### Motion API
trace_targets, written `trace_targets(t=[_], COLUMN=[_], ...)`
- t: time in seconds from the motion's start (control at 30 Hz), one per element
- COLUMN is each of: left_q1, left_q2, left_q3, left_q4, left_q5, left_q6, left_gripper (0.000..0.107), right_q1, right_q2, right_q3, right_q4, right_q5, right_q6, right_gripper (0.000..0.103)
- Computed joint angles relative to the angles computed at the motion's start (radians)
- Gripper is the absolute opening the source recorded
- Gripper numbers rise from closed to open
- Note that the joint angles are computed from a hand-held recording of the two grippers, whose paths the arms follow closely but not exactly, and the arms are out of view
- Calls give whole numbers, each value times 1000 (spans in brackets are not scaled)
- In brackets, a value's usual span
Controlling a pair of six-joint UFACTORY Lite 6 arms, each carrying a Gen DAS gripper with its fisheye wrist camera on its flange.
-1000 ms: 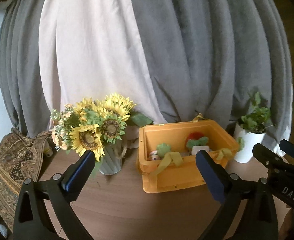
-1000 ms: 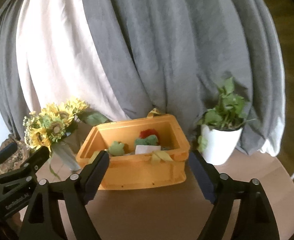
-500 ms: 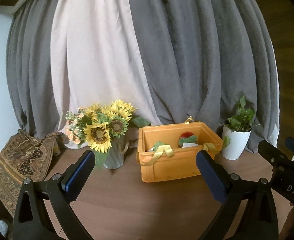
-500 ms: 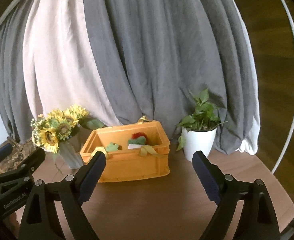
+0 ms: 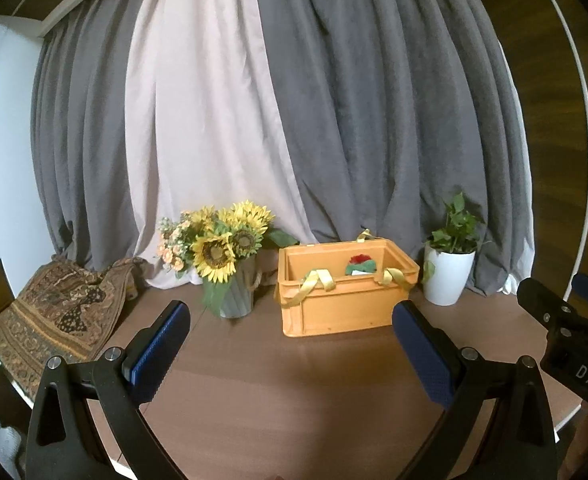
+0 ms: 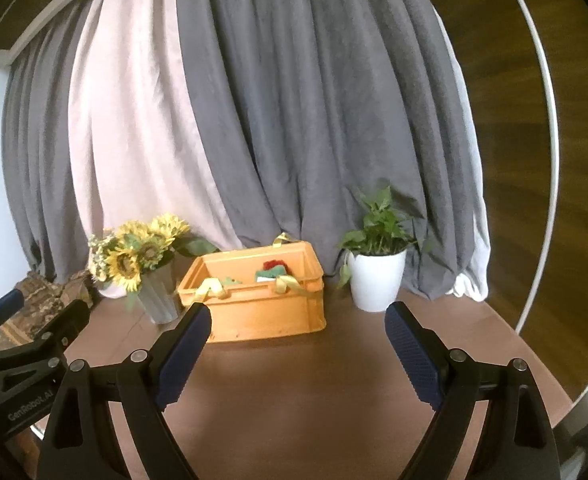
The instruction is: Organize soft objects
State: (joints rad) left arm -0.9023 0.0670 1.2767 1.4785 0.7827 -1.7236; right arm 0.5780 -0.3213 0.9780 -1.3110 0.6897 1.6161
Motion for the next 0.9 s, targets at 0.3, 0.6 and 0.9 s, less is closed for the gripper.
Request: trace_targets(t=[0.3, 0.6, 0.9], left_q1=[-159, -285, -359], left_q2=[-174, -237, -276], left_q3=[-159, -195, -212], left_q4=[-48, -71, -81], left_q5=[140, 258, 340], left_q6=[-24, -10, -6], left_gripper=[103, 103, 103], right_q1=[253, 490, 601], right_q2=[-201, -312, -349], right_q3=[-120, -163, -169], right_q4=[48, 47, 48], right_q5=[256, 516, 614], right_q6=[-12, 18, 35], right_gripper=[90, 94, 94])
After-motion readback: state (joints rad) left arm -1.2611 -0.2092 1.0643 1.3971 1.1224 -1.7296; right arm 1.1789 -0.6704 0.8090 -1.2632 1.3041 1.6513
